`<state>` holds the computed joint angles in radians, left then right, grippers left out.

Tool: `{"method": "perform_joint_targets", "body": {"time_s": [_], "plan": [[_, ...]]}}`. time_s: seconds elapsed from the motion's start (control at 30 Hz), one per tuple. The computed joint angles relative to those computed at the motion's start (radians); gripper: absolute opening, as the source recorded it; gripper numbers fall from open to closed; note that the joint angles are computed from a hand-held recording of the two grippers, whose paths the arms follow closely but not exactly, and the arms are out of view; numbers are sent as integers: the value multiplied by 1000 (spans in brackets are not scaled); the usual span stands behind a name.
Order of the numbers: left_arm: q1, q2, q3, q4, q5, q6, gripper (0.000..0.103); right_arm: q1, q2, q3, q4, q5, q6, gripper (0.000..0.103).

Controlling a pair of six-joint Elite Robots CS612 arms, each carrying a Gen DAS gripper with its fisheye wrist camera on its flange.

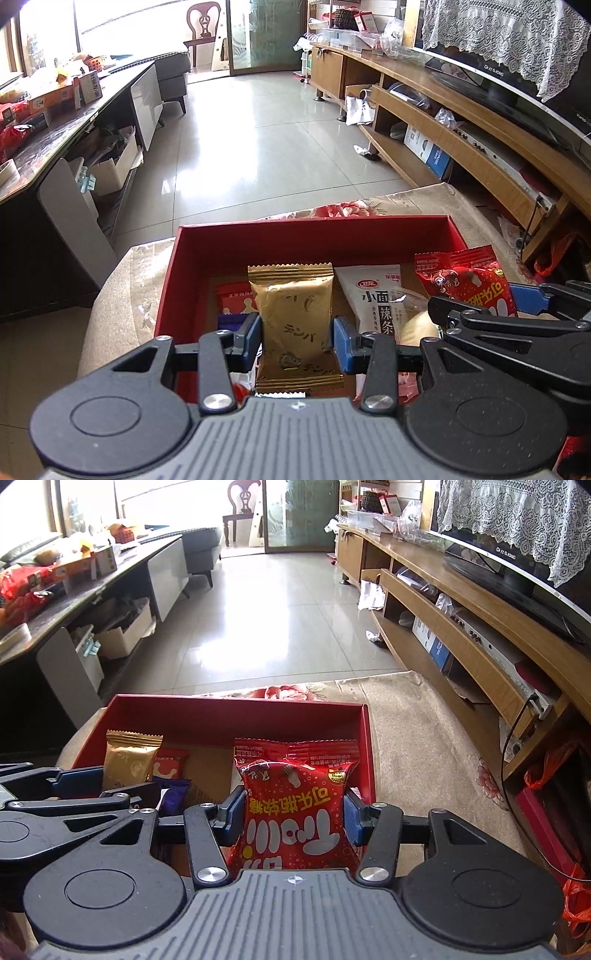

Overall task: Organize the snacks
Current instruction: 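Lower the Trolli and gold packets into the red box and open both tools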

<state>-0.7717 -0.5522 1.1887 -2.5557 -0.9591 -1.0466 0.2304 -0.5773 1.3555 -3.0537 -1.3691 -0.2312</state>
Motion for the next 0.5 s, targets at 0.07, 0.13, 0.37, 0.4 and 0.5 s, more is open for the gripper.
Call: {"method": "perform_joint_targets", "body": {"time_s": [0.07,0.13,0.37,0.4,0.5], "plan": [[1,4,-6,9,-2,-2,36,3,3,-5,3,-6,-3,60],[3,8,-12,18,-4,-4,36,4,7,-7,4,-12,-5,60],[9,21,-32,43,-11,-7,36,9,20,-27,18,-31,-16,60],[10,22,-33,44,-13,-8,36,10,21,-28,17,-34,-18,60],[12,28,-42,53,-16,-9,36,12,26,-36,22,-40,-20,60]]}}
